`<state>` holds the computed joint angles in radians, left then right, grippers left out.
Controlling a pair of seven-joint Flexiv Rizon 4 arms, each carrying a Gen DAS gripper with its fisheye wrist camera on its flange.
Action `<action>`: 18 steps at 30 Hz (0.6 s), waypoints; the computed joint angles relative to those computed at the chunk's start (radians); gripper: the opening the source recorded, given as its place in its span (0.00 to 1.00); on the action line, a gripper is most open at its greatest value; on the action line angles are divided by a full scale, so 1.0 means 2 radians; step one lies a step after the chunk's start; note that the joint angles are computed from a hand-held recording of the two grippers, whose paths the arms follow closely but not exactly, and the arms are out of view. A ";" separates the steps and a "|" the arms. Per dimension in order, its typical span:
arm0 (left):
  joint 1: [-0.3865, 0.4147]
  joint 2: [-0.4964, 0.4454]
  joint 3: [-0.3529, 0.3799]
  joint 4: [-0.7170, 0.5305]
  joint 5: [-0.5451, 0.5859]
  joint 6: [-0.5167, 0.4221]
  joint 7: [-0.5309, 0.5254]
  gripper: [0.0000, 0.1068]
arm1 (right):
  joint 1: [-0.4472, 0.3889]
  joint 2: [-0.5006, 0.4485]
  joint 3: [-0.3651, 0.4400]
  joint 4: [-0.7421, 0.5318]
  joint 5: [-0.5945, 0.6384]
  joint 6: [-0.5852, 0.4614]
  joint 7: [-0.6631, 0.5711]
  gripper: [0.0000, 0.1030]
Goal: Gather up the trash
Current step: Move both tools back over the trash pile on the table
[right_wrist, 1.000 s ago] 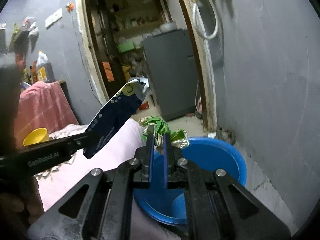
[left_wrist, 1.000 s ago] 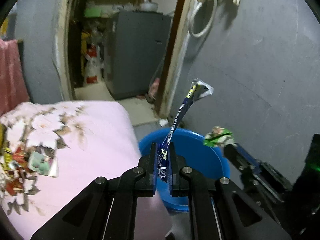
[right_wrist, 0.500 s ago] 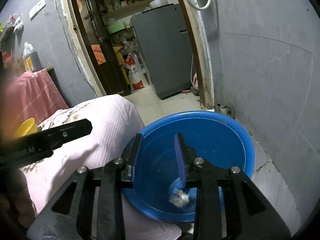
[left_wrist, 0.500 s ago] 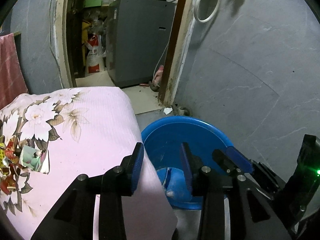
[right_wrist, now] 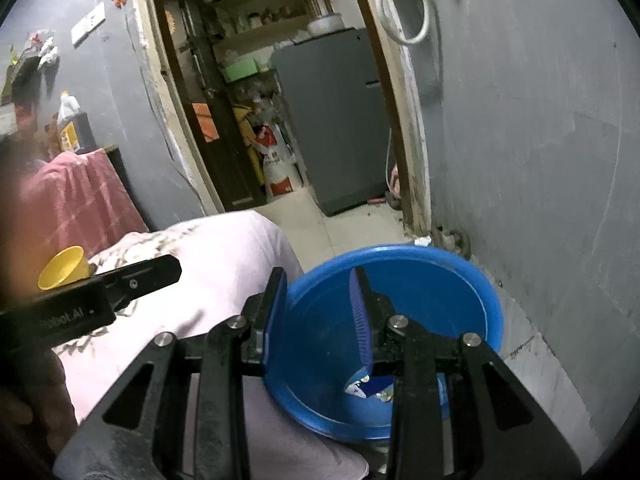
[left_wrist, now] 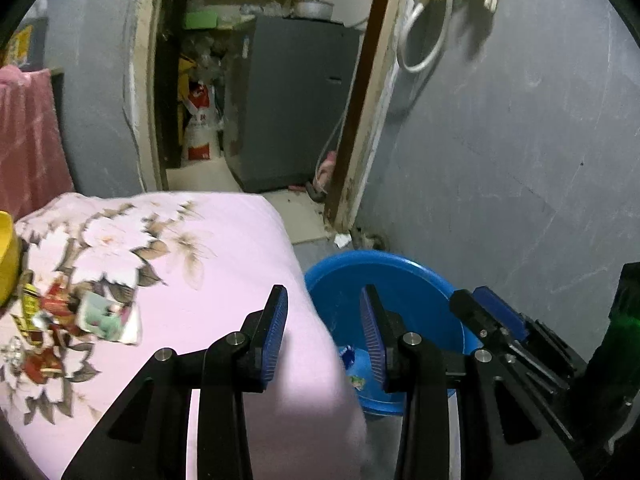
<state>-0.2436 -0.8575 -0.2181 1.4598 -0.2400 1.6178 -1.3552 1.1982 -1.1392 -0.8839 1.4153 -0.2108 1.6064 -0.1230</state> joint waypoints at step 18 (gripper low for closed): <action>0.061 0.108 0.026 0.171 0.044 0.198 -0.076 0.39 | 0.034 -0.046 -0.101 -0.109 -0.018 -0.014 0.021 0.65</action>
